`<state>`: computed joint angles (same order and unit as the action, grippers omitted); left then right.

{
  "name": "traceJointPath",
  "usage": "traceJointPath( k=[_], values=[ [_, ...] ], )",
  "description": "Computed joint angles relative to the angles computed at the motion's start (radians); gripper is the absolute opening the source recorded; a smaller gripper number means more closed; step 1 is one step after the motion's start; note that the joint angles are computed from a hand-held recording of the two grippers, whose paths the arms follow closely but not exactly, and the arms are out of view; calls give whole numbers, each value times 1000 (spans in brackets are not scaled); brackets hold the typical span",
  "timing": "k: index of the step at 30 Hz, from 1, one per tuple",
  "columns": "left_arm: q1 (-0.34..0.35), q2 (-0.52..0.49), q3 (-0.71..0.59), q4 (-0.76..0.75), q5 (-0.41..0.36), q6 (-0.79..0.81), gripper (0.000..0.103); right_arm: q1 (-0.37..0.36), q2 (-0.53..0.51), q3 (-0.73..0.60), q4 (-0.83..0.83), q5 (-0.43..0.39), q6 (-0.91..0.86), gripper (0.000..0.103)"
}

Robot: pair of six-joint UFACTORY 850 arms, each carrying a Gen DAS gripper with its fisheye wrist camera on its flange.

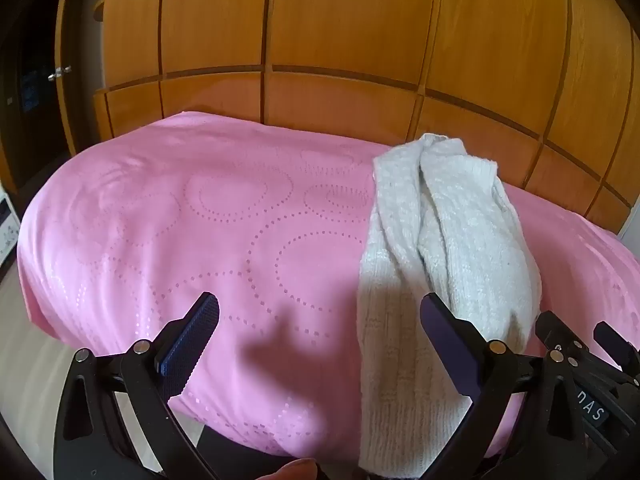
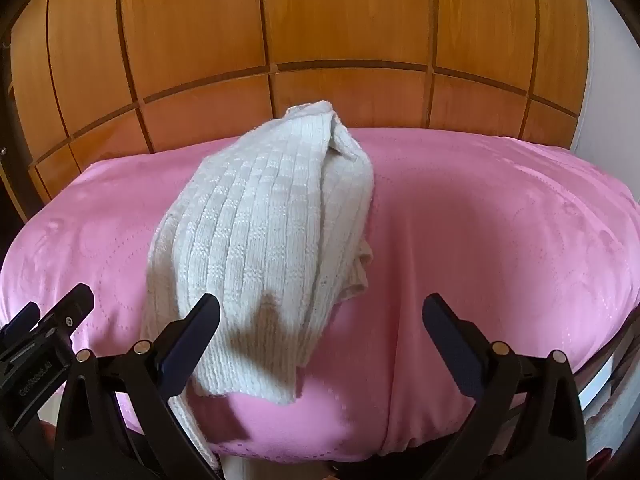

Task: Fold small clothes

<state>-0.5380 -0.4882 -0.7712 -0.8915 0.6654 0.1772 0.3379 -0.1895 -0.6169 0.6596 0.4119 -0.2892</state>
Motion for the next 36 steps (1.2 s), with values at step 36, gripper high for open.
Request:
traceJointPath(
  k=[36],
  values=[
    [1,-59,-43,-58,-32,102,100,-111,96,165,-760,117,705,101]
  ],
)
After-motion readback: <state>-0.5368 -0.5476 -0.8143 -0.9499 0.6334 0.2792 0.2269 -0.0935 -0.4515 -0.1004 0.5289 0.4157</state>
